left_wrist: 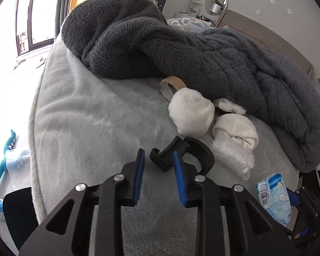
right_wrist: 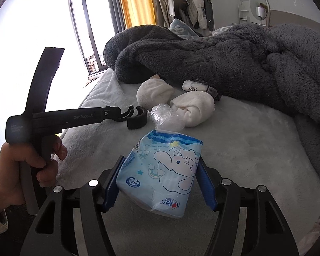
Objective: Collect trash
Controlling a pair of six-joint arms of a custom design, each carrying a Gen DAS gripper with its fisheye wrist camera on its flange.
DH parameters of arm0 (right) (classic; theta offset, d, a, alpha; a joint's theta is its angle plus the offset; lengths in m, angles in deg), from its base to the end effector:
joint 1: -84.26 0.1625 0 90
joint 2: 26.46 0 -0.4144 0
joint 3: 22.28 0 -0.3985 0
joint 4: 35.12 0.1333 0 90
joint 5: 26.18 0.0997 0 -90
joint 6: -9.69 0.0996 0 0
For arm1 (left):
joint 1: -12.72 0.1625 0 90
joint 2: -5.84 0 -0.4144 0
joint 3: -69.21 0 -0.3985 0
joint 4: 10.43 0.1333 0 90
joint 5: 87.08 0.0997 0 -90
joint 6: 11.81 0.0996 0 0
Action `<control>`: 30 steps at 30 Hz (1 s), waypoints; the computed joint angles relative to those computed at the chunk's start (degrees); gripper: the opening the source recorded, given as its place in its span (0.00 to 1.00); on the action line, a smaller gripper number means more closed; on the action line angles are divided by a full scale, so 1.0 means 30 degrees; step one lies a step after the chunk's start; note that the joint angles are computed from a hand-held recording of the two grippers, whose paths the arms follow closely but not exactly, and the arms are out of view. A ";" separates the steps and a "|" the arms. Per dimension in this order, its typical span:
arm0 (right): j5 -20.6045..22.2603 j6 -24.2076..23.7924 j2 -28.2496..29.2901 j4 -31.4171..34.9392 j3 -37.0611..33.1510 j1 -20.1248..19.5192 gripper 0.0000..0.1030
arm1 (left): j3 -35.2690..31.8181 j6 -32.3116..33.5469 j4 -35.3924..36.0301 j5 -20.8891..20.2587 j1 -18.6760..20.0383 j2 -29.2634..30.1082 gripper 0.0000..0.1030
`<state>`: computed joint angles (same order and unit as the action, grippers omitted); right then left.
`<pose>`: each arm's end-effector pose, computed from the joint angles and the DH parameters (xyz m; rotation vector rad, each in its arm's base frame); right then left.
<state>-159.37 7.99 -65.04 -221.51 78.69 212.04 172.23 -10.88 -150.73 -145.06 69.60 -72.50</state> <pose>0.4386 -0.4595 0.0634 0.5418 -2.3771 1.0003 -0.1568 -0.5810 0.3689 0.6039 2.5562 -0.7811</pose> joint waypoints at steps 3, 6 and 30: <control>0.0005 -0.0131 -0.0068 -0.0088 0.0000 0.0083 0.63 | -0.0008 -0.0012 0.0170 0.0103 -0.0051 0.0115 0.23; -0.0001 -0.0162 -0.0136 -0.0075 -0.0003 0.0135 0.63 | -0.0102 -0.0297 0.0341 0.0207 -0.0028 0.0159 0.21; 0.1002 -0.0449 0.1428 0.0915 -0.3630 0.0761 0.63 | -0.0096 0.1548 0.0324 0.1968 -0.0044 -0.1674 0.10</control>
